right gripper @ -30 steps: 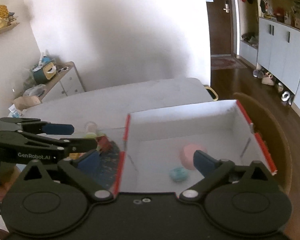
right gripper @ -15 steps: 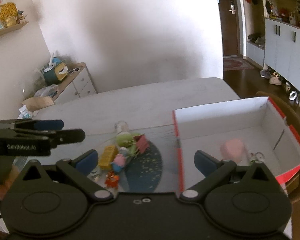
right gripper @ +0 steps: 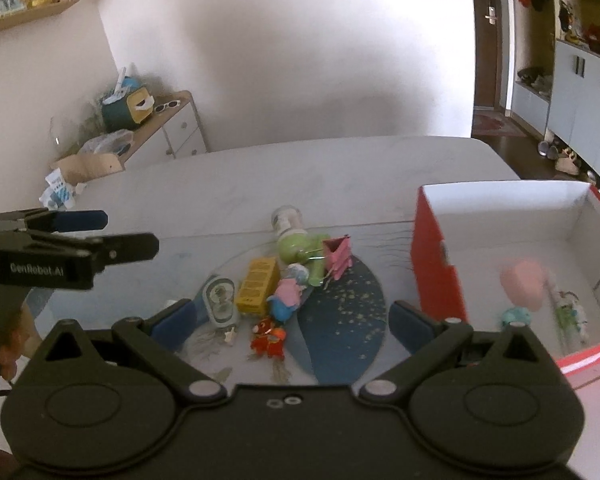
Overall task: Organize rigid objects
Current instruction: 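Withdraw both tools from the box back toward the table items, then grasp the silver-lidded glass jar with the left tool while the right tool grasps the red fish toy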
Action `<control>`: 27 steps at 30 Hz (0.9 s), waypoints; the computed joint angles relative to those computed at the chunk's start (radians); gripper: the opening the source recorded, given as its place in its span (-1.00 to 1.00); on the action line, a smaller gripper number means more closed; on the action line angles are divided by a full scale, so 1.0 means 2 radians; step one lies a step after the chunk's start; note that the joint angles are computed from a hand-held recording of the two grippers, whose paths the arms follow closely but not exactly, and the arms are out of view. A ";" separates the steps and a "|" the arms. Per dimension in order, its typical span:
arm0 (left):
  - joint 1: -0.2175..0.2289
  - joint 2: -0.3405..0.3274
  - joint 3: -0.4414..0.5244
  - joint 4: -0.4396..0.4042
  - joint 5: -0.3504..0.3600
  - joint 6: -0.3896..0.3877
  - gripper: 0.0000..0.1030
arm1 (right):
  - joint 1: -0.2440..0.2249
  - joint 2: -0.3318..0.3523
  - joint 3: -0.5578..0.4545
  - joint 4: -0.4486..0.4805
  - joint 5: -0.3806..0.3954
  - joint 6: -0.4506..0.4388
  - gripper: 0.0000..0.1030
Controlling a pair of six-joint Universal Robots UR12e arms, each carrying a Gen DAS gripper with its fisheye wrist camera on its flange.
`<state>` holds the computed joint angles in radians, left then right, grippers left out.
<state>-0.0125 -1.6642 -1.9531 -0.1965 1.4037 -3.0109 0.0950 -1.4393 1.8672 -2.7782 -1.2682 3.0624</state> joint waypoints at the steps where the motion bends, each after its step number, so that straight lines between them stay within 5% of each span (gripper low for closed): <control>1: 0.001 -0.001 -0.004 0.006 0.005 0.002 1.00 | 0.003 0.004 -0.001 -0.003 -0.001 0.000 0.99; 11: 0.018 -0.013 -0.038 0.049 0.018 -0.010 1.00 | 0.028 0.039 -0.015 0.012 -0.036 -0.043 0.98; 27: 0.015 -0.038 -0.057 0.044 0.034 0.001 1.00 | 0.046 0.071 -0.043 0.073 -0.058 -0.092 0.47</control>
<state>0.0171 -1.7398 -2.0662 -0.1078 1.4711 -3.0086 0.1872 -1.2965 1.7815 -2.6330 -1.3848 2.8782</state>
